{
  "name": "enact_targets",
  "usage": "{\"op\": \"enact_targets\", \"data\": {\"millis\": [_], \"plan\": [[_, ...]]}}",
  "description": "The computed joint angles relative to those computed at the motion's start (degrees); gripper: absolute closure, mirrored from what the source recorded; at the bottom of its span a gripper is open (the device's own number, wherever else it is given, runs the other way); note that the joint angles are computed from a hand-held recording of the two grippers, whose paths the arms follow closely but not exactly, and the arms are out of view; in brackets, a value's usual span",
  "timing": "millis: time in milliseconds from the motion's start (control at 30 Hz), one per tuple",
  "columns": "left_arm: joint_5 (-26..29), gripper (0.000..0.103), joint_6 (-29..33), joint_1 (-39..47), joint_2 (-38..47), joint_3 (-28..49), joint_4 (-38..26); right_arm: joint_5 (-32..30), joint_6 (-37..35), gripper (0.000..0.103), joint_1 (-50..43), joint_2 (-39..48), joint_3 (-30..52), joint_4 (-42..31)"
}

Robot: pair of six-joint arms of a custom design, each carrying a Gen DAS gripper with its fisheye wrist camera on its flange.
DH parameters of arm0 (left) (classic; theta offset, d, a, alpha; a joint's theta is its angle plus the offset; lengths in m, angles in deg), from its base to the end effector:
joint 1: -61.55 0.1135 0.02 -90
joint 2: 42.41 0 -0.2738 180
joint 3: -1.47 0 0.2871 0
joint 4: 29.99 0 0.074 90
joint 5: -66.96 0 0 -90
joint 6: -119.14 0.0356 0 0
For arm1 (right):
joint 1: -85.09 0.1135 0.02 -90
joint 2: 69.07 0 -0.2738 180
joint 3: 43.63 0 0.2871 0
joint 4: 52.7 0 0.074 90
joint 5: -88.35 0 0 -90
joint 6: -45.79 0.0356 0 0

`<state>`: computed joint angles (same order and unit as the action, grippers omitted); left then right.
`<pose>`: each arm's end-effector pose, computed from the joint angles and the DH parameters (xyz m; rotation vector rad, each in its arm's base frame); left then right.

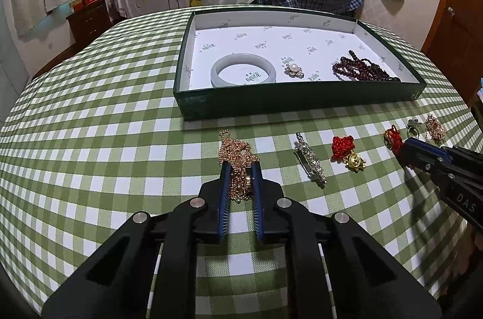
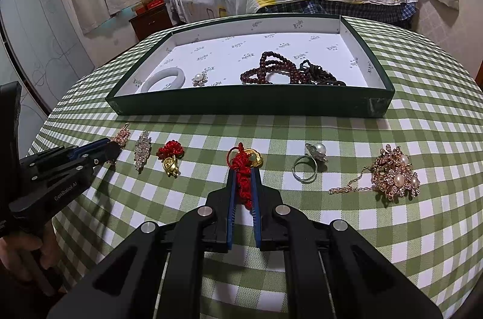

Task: Organize jewelry
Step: 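Close the left gripper on the gold chain necklace while the right gripper holds the tassel, then carry the gold chain and red tassel into the green box with both grippers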

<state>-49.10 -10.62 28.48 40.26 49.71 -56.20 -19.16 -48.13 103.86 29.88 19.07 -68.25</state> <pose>0.2380 -0.1363 0.1304 -0.2933 2.4543 0.0758 0.3382 0.1263 0.1294 -0.6167 2.4021 0.4890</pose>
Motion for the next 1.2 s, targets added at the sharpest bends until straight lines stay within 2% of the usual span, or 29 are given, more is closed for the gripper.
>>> {"op": "enact_targets", "data": {"millis": [333,767,1200], "plan": [[0.68,0.092,0.19,0.39,-0.97,-0.95,1.09,0.08,-0.23,0.093,-0.47,-0.99,-0.92,0.61],[-1.57,0.093,0.79,-0.77,-2.45,-0.96,-0.33,0.99,-0.39,0.093,-0.65,-2.88,-1.91,0.96],[-4.04,0.093,0.59,-2.16,-7.41,-1.36,-3.08,2.9,-1.03,0.093,-0.44,-7.92,-3.78,1.82]]}}
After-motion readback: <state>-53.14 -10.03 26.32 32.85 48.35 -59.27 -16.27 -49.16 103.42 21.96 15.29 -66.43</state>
